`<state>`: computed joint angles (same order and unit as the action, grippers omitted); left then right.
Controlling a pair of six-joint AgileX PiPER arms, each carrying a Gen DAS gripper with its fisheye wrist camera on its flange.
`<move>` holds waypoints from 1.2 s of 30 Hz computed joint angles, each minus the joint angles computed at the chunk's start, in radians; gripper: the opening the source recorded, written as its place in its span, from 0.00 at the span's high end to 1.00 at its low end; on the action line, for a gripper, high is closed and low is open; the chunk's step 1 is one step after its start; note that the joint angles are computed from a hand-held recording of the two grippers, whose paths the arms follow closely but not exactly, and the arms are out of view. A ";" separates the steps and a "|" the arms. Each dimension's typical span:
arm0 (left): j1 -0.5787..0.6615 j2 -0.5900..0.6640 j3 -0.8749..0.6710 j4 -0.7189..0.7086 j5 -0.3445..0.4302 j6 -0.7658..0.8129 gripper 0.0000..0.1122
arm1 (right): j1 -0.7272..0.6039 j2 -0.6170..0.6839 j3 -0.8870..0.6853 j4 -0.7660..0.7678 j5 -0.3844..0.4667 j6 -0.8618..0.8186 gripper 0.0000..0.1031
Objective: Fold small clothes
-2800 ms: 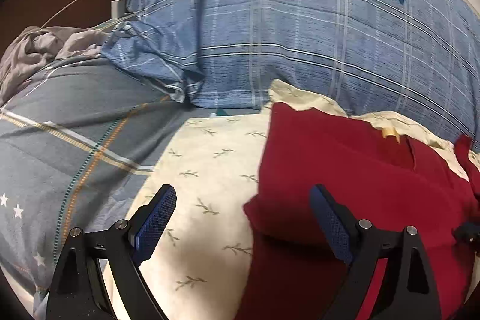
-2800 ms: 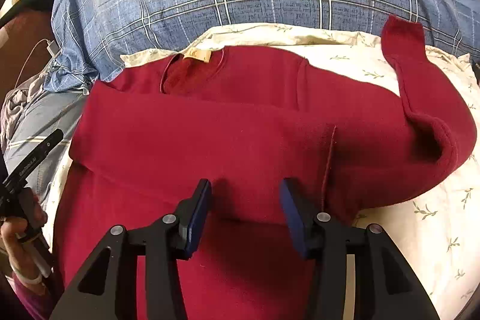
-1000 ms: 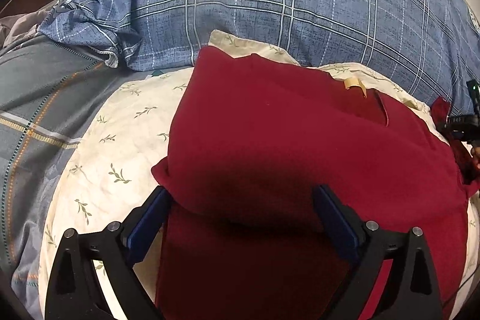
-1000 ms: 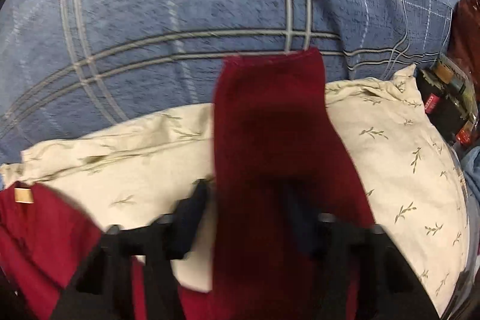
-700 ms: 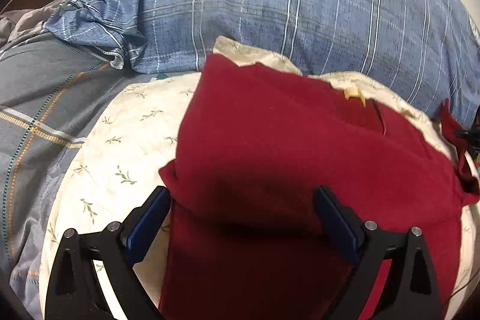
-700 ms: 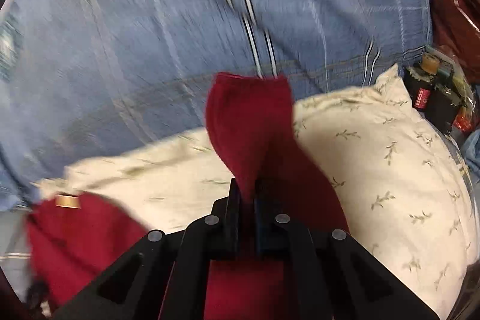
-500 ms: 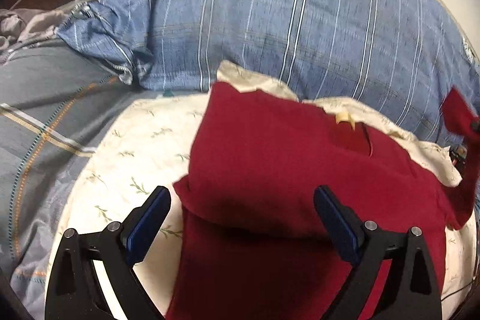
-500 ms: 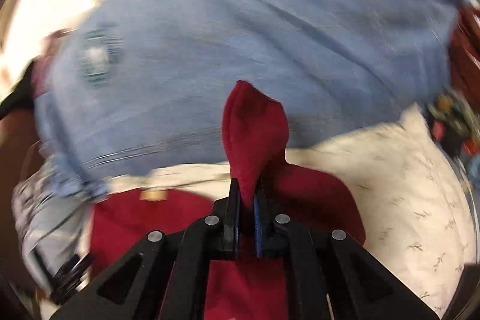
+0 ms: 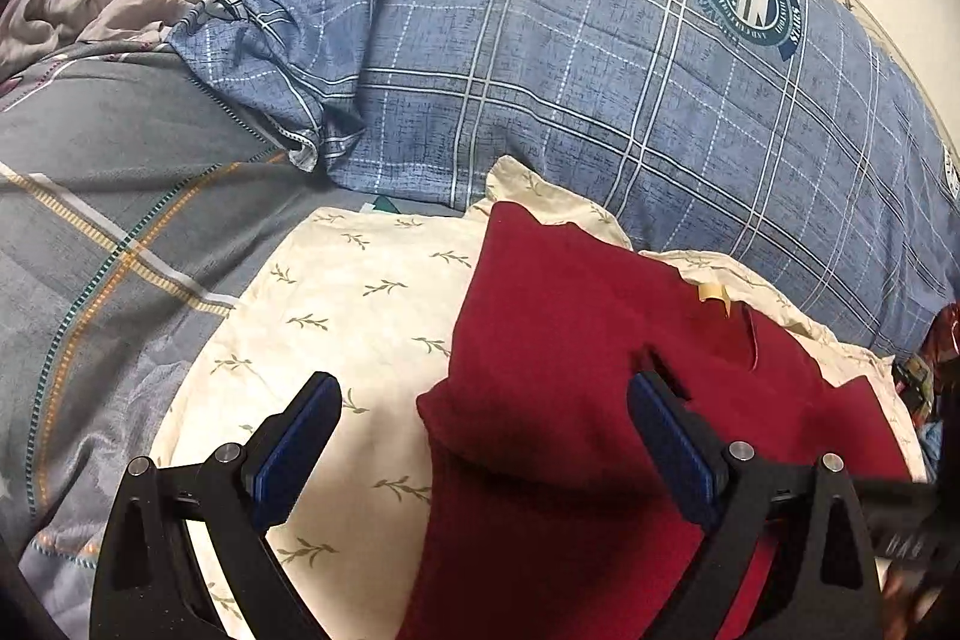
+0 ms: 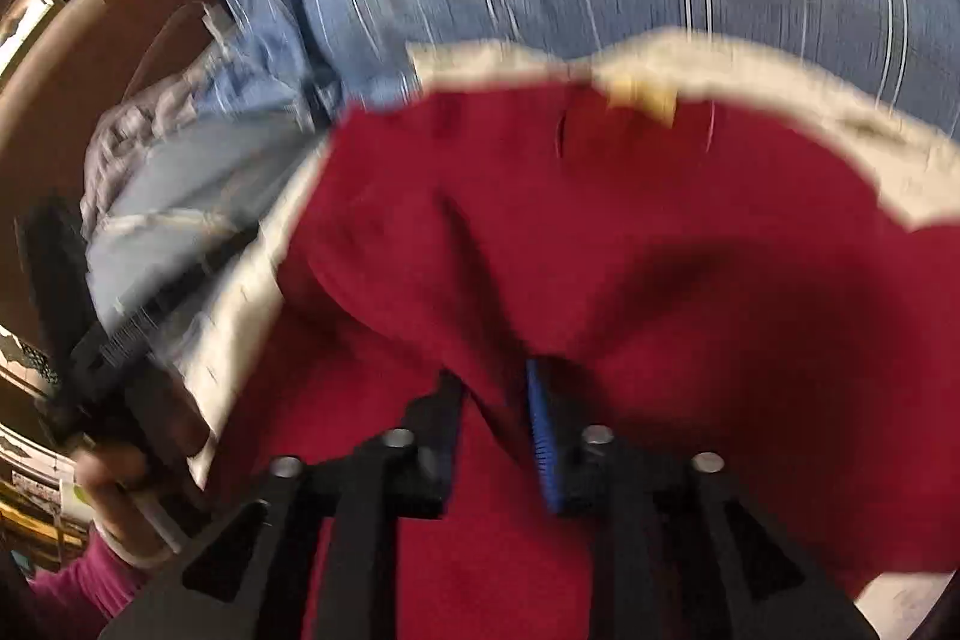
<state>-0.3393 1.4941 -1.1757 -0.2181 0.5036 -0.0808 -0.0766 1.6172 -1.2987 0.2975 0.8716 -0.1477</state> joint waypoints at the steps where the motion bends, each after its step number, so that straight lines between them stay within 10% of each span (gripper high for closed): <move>1: -0.005 -0.002 0.001 -0.010 0.000 0.014 0.14 | -0.010 -0.031 0.035 0.019 -0.022 -0.021 0.67; 5: -0.016 0.010 -0.007 -0.086 -0.003 0.107 0.14 | -0.064 -0.233 0.184 0.044 -0.090 -0.050 0.34; 9: -0.025 0.039 -0.025 -0.205 0.042 0.232 0.15 | -0.173 -0.404 0.290 0.086 -0.099 -0.115 0.32; 20: -0.120 0.248 -0.301 -0.158 0.196 0.270 0.91 | -0.592 -0.449 0.275 0.198 -0.006 -0.213 0.31; 26: 0.019 0.182 -0.301 -0.391 0.155 0.451 0.93 | -0.589 -0.401 0.241 0.181 -0.034 -0.176 0.31; 36: -0.026 0.303 -0.389 -0.140 0.157 0.248 0.93 | -0.380 -0.267 0.202 -0.088 -0.179 0.105 0.31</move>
<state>-0.3653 1.7972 -1.5647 -0.3579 0.6609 0.1673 -0.4562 1.3500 -1.0971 0.2092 0.6928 -0.0428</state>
